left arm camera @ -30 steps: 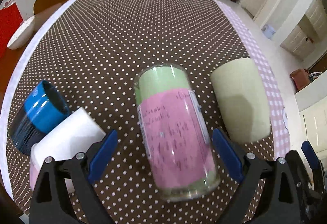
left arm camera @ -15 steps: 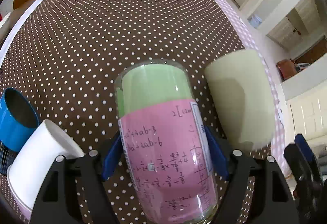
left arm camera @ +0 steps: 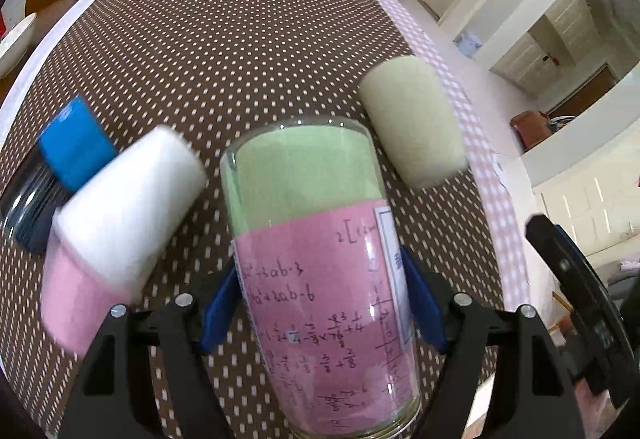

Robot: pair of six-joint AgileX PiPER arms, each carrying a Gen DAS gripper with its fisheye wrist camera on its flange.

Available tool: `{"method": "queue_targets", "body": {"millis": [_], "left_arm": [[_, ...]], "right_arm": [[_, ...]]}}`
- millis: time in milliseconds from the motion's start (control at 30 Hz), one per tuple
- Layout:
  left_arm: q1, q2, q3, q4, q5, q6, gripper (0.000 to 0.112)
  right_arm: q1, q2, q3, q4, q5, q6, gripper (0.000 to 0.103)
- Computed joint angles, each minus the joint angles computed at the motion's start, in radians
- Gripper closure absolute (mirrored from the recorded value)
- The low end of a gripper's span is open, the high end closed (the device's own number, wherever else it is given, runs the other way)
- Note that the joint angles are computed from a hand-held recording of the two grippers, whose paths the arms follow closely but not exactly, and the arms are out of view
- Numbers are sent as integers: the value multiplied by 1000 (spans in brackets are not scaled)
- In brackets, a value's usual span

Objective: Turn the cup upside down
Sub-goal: 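Lift the pink-green cup with the left tool and stand it upright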

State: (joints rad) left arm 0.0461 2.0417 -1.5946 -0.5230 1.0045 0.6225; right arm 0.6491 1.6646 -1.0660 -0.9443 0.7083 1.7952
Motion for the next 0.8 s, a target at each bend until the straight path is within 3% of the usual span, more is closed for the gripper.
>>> {"method": "queue_targets", "body": {"millis": [233, 367, 567, 800], "left_arm": [[40, -148, 228, -48, -38, 108, 39], [31, -140, 272, -54, -54, 124, 39], [-23, -120, 357, -46, -142, 108, 39], [-51, -130, 374, -29, -165, 87, 34]], "right_arm": [[95, -40, 42, -24, 63, 86, 6], [127, -49, 53, -32, 84, 119, 6], [139, -57, 66, -37, 96, 143, 6], [140, -49, 63, -36, 85, 148, 6]]}}
